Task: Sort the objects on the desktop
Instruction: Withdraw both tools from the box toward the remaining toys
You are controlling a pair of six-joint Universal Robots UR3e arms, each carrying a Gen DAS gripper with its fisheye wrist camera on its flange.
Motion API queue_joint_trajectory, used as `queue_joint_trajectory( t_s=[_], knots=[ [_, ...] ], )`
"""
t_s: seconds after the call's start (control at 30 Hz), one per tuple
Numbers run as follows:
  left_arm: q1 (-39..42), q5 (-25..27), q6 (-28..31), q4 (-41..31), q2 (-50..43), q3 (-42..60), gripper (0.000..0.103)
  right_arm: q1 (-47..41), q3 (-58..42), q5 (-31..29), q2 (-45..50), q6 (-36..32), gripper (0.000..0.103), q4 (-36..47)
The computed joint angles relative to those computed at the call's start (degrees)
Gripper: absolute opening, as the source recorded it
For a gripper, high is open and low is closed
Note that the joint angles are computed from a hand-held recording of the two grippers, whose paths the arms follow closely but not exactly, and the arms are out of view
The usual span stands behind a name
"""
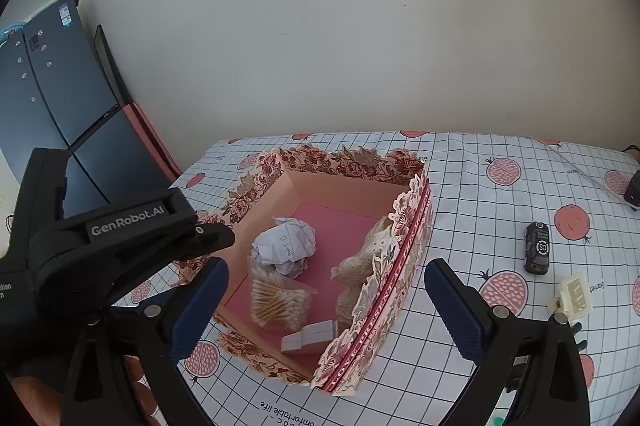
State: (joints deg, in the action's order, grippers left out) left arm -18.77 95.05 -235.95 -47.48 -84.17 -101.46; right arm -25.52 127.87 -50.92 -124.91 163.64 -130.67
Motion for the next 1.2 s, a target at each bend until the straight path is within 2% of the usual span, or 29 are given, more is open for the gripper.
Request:
queue_joint_trajectory(
  t_s=[0.17, 0.3, 0.6, 1.03, 1.2],
  knots=[
    [-2.27, 1.4, -0.17, -0.95, -1.82, 2.68, 0.078, -4.17, -0.93, 2.44, -2.16, -2.57, 0.102, 5.18],
    [-4.4, 2.33, -0.35, -1.37, -3.45, 4.88, 0.085, -6.98, -1.34, 3.74, -3.98, -4.85, 0.103, 8.45],
    [-8.44, 5.23, -0.62, -3.88, -7.0, 10.43, 0.085, -14.48, -2.98, 6.44, -7.61, -12.38, 0.103, 18.72],
    [-13.36, 8.53, -1.54, -6.5, -10.68, 17.13, 0.085, -33.67, -11.46, 12.34, -12.35, -29.67, 0.103, 46.41],
    [-15.64, 8.93, -1.31, -7.11, -13.27, 20.9, 0.085, -41.22, -16.36, 13.87, -12.46, -39.34, 0.103, 58.6]
  ],
)
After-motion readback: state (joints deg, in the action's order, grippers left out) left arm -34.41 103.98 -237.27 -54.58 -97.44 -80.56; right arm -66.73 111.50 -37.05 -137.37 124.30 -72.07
